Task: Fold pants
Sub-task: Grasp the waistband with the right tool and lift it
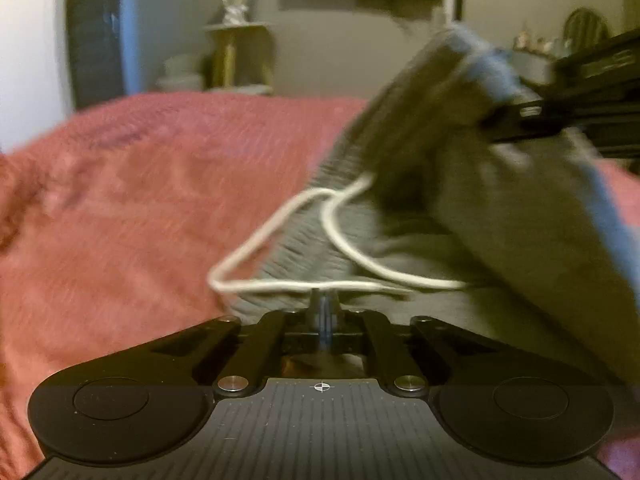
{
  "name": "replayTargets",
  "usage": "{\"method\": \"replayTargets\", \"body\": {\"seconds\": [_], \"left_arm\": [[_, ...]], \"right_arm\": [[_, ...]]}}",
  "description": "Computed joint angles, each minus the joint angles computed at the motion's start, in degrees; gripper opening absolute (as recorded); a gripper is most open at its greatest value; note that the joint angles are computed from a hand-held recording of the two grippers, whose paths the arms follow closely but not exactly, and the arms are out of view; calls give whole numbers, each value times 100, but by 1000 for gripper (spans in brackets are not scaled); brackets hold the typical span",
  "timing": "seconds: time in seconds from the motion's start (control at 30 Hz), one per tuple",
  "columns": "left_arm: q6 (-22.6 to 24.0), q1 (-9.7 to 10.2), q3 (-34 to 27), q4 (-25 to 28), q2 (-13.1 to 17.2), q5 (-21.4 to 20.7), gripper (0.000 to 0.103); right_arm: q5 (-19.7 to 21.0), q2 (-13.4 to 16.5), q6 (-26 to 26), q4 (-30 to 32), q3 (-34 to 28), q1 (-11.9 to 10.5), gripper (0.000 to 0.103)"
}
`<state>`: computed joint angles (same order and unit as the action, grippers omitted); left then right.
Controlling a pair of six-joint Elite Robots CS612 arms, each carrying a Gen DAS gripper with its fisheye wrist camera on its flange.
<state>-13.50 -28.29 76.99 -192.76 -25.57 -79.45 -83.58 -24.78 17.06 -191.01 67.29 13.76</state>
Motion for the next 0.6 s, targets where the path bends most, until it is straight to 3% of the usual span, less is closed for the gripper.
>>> {"method": "replayTargets", "body": {"seconds": [0.03,0.13,0.2,0.23,0.27,0.33,0.37,0.4,0.5,0.57,0.6], "left_arm": [[66,-10,56,-84,-14,-117,2],[373,26,112,74,-19,-1098,2],[632,-54,250,-127,-46,-934,1],[514,-43,316,-124,-96,-1016,1],[267,12,399,-174,-159,-1306,5],[-127,73,565,-285,-275,-1603,41],[-223,43,692,-362,-358,-1423,70],[-300,-21,862,-353,-482,-1002,83],[-303,-133,1289,-257,-828,-80,87],[-615,-144,1538,-203,-1039,404,93],[-829,-144,1660,-234,-1126,639,95]], "right_arm": [[-4,-2,-26,14,0,1,11],[-27,-7,-96,50,-9,13,11],[-42,-15,-125,67,0,17,11],[-22,-23,-144,88,7,15,11],[-25,-32,-193,104,18,16,11],[-22,-45,-314,155,27,25,11],[-6,-51,-379,203,25,33,11],[10,-48,-434,217,24,50,11],[609,-83,-759,652,30,58,20],[1122,-157,-1120,1100,94,60,22],[1363,-196,-1153,989,199,41,22]]}}
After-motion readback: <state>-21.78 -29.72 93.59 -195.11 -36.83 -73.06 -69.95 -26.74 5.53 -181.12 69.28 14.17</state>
